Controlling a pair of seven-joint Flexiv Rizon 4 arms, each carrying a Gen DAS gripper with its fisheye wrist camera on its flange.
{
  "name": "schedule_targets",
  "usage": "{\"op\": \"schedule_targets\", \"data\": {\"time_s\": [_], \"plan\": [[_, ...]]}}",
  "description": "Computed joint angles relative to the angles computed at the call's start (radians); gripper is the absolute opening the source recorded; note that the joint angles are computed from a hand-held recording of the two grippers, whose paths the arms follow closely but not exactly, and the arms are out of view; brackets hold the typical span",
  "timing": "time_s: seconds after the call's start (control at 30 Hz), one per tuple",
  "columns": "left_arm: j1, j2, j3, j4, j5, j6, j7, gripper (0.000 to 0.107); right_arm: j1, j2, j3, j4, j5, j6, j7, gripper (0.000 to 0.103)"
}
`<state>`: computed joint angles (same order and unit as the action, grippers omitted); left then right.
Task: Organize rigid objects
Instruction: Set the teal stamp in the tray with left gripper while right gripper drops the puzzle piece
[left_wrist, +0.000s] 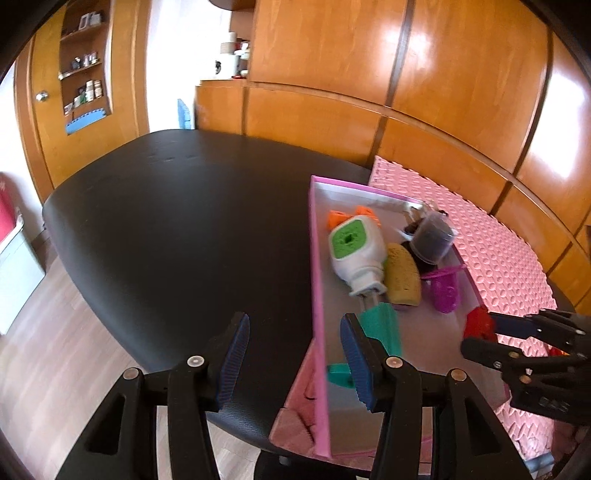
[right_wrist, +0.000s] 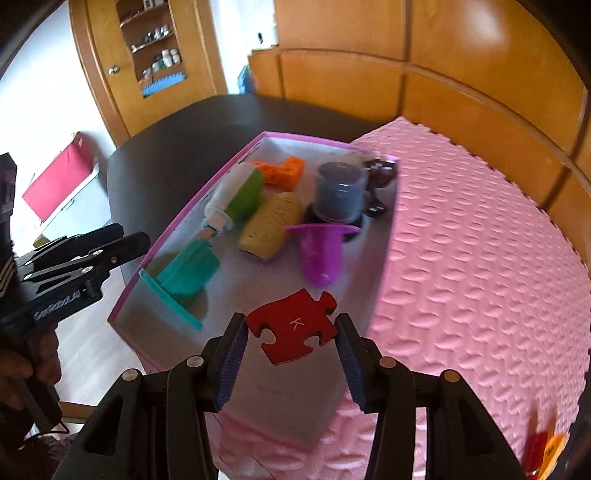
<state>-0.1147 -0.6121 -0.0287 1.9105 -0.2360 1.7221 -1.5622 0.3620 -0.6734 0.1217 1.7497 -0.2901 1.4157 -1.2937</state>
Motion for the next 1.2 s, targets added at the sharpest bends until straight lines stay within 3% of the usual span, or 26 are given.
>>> {"op": "schedule_targets", "data": {"time_s": [0.1, 0.23, 0.27, 0.43, 0.6, 1.2], "plan": [[0.002, 0.0, 0.007, 0.007, -0.005, 0.001, -0.009, 0.052, -0.013, -0.056, 0.043, -0.102, 0.017, -0.105, -0.01, 0.049], [0.004, -0.002, 0.012, 0.012, -0.007, -0.002, -0.016, 0.052, 0.025, -0.116, 0.024, -0.189, 0.023, -0.171, 0.007, 0.049], [0.004, -0.001, 0.013, 0.014, -0.007, -0.002, -0.017, 0.052, 0.038, -0.123, 0.008, -0.186, 0.009, -0.138, 0.028, 0.049], [-0.005, -0.004, 0.029, 0.014, -0.006, -0.002, -0.022, 0.052, 0.002, -0.153, 0.084, -0.233, 0.071, -0.127, -0.03, 0.05], [-0.029, -0.004, 0.055, 0.01, -0.005, 0.006, -0.025, 0.052, 0.012, -0.133, 0.069, -0.191, 0.09, -0.066, -0.027, 0.05], [-0.082, 0.019, 0.088, 0.022, -0.002, 0.037, -0.008, 0.052, 0.109, -0.031, -0.111, -0.01, 0.023, 0.181, 0.137, 0.05]]}}
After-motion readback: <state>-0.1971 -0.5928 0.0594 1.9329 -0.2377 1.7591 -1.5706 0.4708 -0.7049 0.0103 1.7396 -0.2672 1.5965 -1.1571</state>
